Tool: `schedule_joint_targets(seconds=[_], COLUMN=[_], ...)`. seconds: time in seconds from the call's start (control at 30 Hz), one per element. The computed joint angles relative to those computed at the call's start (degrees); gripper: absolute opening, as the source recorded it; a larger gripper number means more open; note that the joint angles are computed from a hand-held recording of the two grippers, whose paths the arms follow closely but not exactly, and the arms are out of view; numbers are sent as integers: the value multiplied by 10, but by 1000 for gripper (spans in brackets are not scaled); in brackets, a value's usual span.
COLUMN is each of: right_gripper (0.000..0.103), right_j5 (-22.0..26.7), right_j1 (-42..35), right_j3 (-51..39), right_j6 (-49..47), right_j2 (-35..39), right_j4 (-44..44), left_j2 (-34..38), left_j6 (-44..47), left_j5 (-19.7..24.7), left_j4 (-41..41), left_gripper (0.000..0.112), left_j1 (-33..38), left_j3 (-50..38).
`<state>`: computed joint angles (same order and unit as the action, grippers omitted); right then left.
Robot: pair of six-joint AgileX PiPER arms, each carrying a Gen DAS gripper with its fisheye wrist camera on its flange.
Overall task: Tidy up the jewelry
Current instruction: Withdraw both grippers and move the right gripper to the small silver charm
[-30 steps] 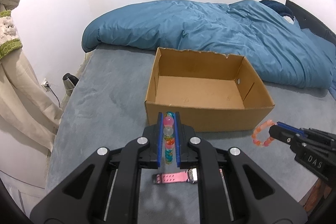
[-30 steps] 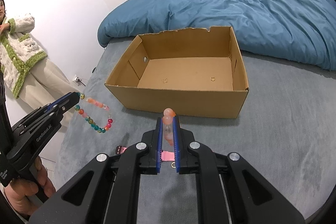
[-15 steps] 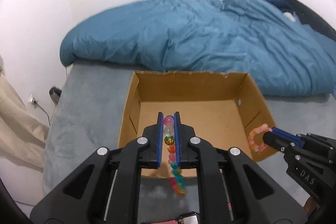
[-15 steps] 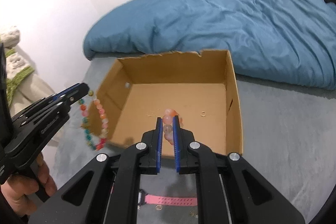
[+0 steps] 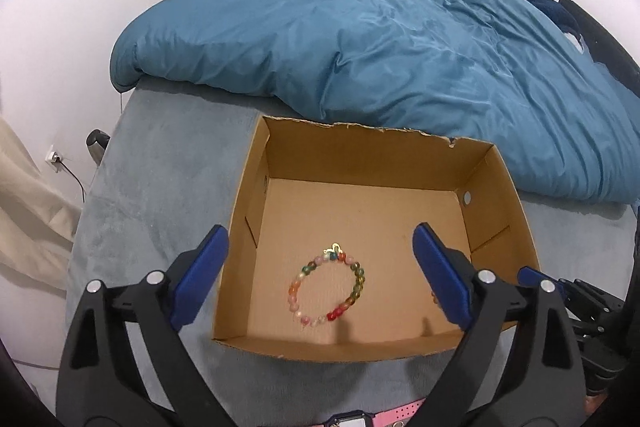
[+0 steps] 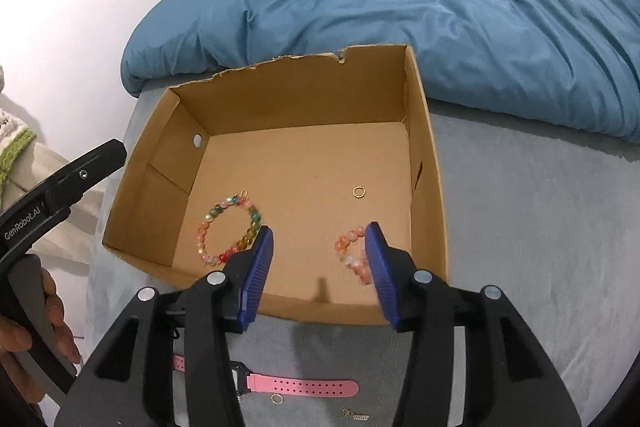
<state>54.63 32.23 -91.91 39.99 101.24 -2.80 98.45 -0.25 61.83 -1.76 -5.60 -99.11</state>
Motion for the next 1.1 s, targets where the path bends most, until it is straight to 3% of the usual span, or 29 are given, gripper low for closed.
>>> schedule_joint_targets(seconds=[0.13, 0.37, 0.53, 0.67, 0.77, 0.9, 1.1], right_gripper=[47, 47, 47, 47, 44, 27, 25], right_j5=[-12, -34, -23, -56, -81, -114, -150], right_j1=[14, 111, 206, 239, 242, 220, 189], right_j3=[26, 180, 284, 330, 343, 352, 378], right_j6=[-1, 84, 114, 112, 113, 81, 53], right_j2=[-32, -166, -186, -174, -162, -139, -131], right_j4=[-21, -107, -100, -89, -96, -87, -80], left_j2=[-31, -215, -371, -458, -492, -512, -517], left_j6=[2, 27, 28, -20, -67, -110, -151], left_j5=[-20, -67, -41, -6, 10, 17, 11], left_j4=[1, -9, 17, 48, 66, 85, 105], left_gripper=[90, 90, 90, 90, 90, 90, 90], left_j1=[4, 42, 14, -50, -99, -154, -192], left_j3=[30, 229, 404, 496, 536, 563, 575])
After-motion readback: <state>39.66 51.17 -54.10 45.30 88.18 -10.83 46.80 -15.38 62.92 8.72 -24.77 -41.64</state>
